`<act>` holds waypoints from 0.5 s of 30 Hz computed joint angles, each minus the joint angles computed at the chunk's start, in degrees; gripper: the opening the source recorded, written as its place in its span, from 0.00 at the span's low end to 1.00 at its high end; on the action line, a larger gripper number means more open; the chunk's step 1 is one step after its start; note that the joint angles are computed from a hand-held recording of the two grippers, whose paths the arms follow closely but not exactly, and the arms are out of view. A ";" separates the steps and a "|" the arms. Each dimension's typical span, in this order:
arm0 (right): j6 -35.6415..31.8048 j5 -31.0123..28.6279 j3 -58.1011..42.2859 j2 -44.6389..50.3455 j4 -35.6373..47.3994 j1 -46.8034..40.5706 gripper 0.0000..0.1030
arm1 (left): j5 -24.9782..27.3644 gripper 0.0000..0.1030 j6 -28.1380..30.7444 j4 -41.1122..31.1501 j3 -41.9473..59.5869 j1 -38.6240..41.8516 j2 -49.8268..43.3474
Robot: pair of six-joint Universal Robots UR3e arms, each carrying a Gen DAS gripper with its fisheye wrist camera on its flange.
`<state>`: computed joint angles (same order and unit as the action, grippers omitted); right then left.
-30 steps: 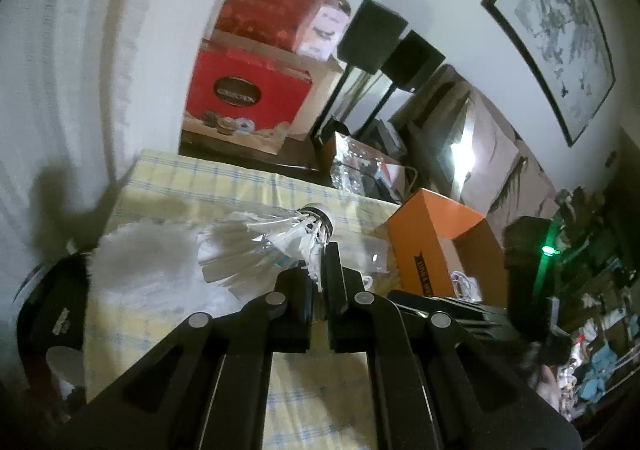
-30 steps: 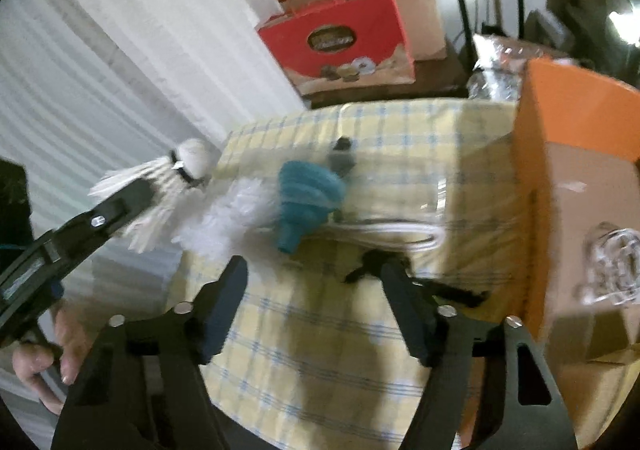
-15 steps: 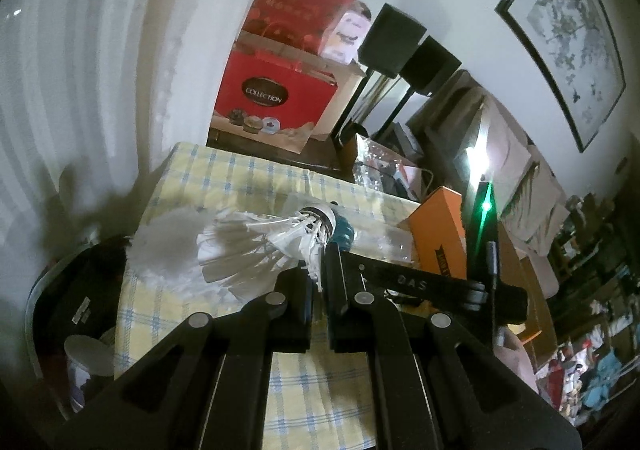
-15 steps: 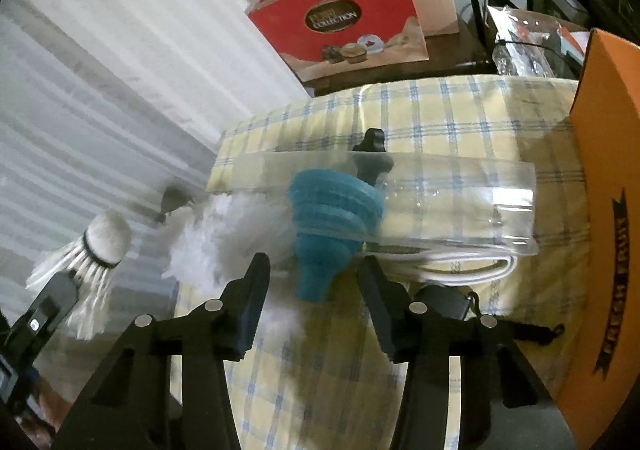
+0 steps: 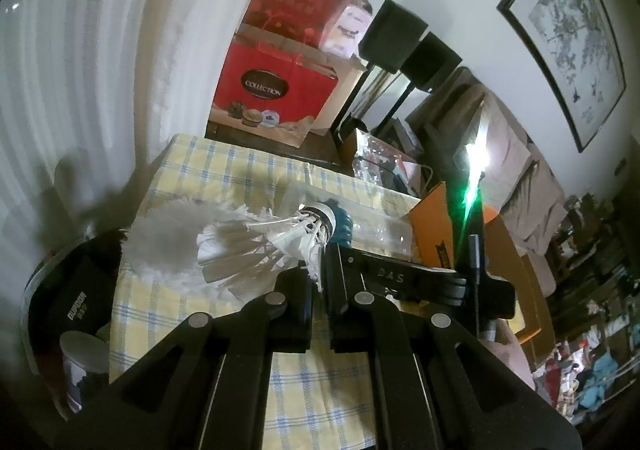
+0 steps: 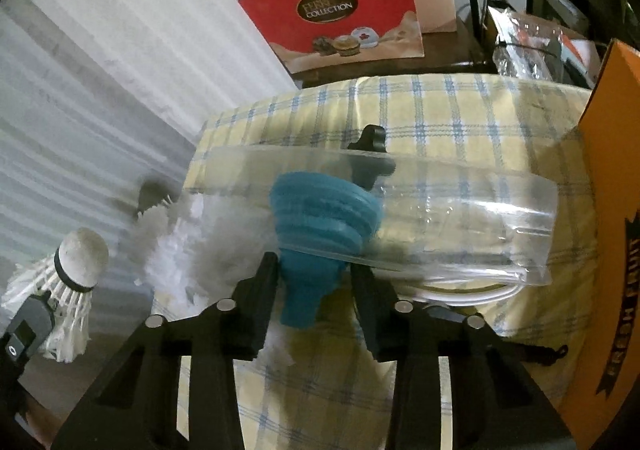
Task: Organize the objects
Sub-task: 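Grasp the blue silicone funnel with the right gripper while the left gripper holds the shuttlecock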
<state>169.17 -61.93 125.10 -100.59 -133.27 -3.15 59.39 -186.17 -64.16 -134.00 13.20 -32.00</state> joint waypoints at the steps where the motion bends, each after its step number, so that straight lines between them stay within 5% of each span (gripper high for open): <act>1: -0.20 -0.22 0.03 -0.48 0.18 0.04 0.31 | 0.43 0.05 -0.54 0.94 -0.07 -0.77 -0.60; 15: -13.25 3.45 -3.13 -15.18 26.29 -7.95 0.30 | 5.27 0.05 -8.53 12.04 0.47 -11.64 -9.24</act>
